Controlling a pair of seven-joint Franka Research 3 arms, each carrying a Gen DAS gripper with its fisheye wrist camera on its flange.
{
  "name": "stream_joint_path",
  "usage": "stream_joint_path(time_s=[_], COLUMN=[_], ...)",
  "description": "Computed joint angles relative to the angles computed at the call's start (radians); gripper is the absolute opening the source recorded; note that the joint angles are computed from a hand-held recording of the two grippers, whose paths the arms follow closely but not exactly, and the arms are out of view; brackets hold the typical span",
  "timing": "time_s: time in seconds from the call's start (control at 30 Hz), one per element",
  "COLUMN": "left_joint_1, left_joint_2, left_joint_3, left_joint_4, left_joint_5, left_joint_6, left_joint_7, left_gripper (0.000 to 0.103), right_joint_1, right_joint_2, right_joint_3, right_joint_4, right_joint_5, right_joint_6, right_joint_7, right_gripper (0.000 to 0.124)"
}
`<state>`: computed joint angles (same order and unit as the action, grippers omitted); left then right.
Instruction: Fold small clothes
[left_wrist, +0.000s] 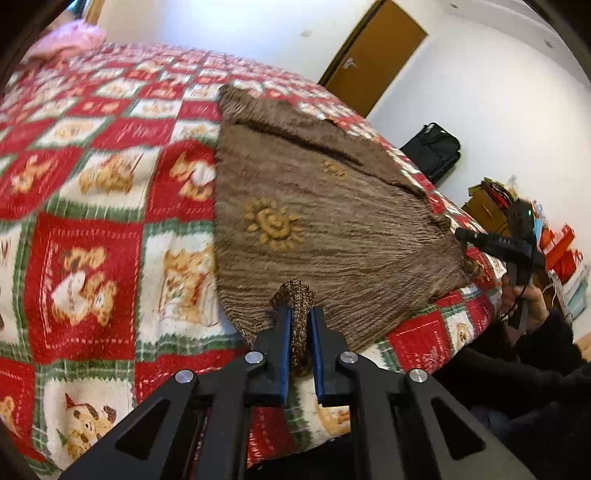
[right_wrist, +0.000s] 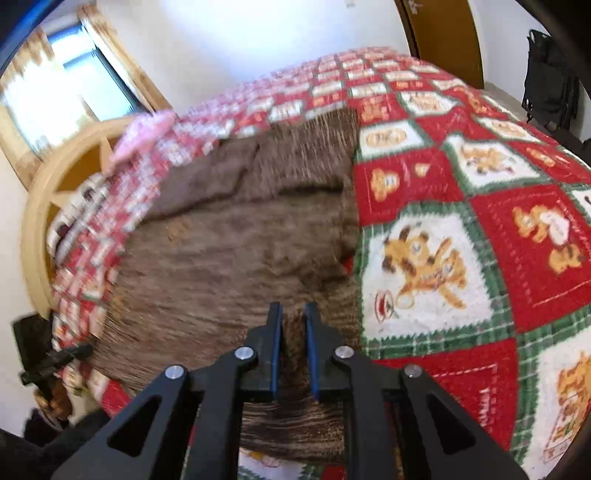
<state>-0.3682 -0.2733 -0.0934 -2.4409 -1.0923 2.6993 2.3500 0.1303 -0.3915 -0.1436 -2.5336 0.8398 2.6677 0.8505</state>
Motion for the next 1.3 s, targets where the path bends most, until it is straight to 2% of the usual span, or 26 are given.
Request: stream_joint_path(time_s=[0.07, 0.1, 0.13, 0.3, 0.43, 0.5, 0.57, 0.6, 0.7, 0.73, 0.8, 0.87, 1.03, 1.13, 1.3], left_joint_1=[-0.006, -0.007, -0.007, -0.008, -0.006, -0.007, -0.001, -0.002, -0.005, -0.003, -0.007, -0.017, -0.062, -0.097, -0.096], left_joint_2=[-0.002, 0.002, 0.004, 0.02, 0.021, 0.025, 0.036, 0.041, 0.046, 0.047, 0.042, 0.03, 0.008, 0.003, 0.015], left_joint_3=[-0.012, -0.012, -0.007, -0.006, -0.013, -0.014, -0.02, -0.016, -0.008, -0.01, -0.014, -0.021, 0.0, 0.028, 0.031], left_joint_4=[-0.004, -0.002, -0.001, 0.002, -0.001, 0.0, 0.004, 0.006, 0.009, 0.009, 0.004, -0.007, -0.008, 0.007, 0.041], left_joint_5=[0.012, 0.02, 0.022, 0.017, 0.07, 0.086, 0.124, 0.126, 0.105, 0.106, 0.101, 0.111, 0.074, -0.005, -0.037], left_joint_6=[0.034, 0.038, 0.034, 0.054, 0.055, 0.055, 0.062, 0.061, 0.054, 0.058, 0.076, 0.107, 0.167, 0.216, 0.243], left_joint_7=[0.01, 0.006, 0.004, -0.012, -0.045, -0.057, -0.096, -0.104, -0.104, -0.108, -0.099, -0.085, -0.023, 0.04, 0.069], left_gripper=[0.01, 0.01, 0.01, 0.01, 0.01, 0.01, 0.01, 0.01, 0.01, 0.01, 0.01, 0.01, 0.01, 0.01, 0.01], right_joint_1=[0.003, 0.004, 0.003, -0.023, 0.001, -0.006, -0.016, -0.024, -0.136, -0.139, -0.101, -0.034, 0.059, 0.09, 0.098], right_joint_2=[-0.034, -0.052, -0.07, -0.112, -0.085, -0.066, -0.043, -0.039, -0.02, -0.023, -0.037, -0.064, -0.14, -0.161, -0.156], right_joint_3=[-0.017, -0.025, -0.03, -0.002, 0.021, 0.056, 0.095, 0.112, 0.234, 0.235, 0.191, 0.12, 0.044, 0.032, 0.038], right_joint_4=[-0.011, -0.017, -0.025, -0.062, -0.066, -0.075, -0.084, -0.09, -0.11, -0.116, -0.125, -0.134, -0.142, -0.138, -0.126], right_joint_5=[0.033, 0.043, 0.05, -0.05, -0.129, -0.186, -0.266, -0.308, -0.527, -0.554, -0.557, -0.51, -0.408, -0.359, -0.333], right_joint_6=[0.019, 0.023, 0.034, 0.06, 0.078, 0.11, 0.143, 0.15, 0.184, 0.191, 0.192, 0.187, 0.204, 0.261, 0.323], right_joint_7=[-0.026, -0.038, -0.053, -0.049, -0.062, -0.044, -0.02, -0.003, 0.159, 0.177, 0.177, 0.145, 0.104, 0.096, 0.123], right_gripper=[0.035, 0.055, 0.067, 0.068, 0.062, 0.062, 0.055, 0.048, 0.027, 0.015, 0.01, 0.008, 0.008, 0.008, 0.008])
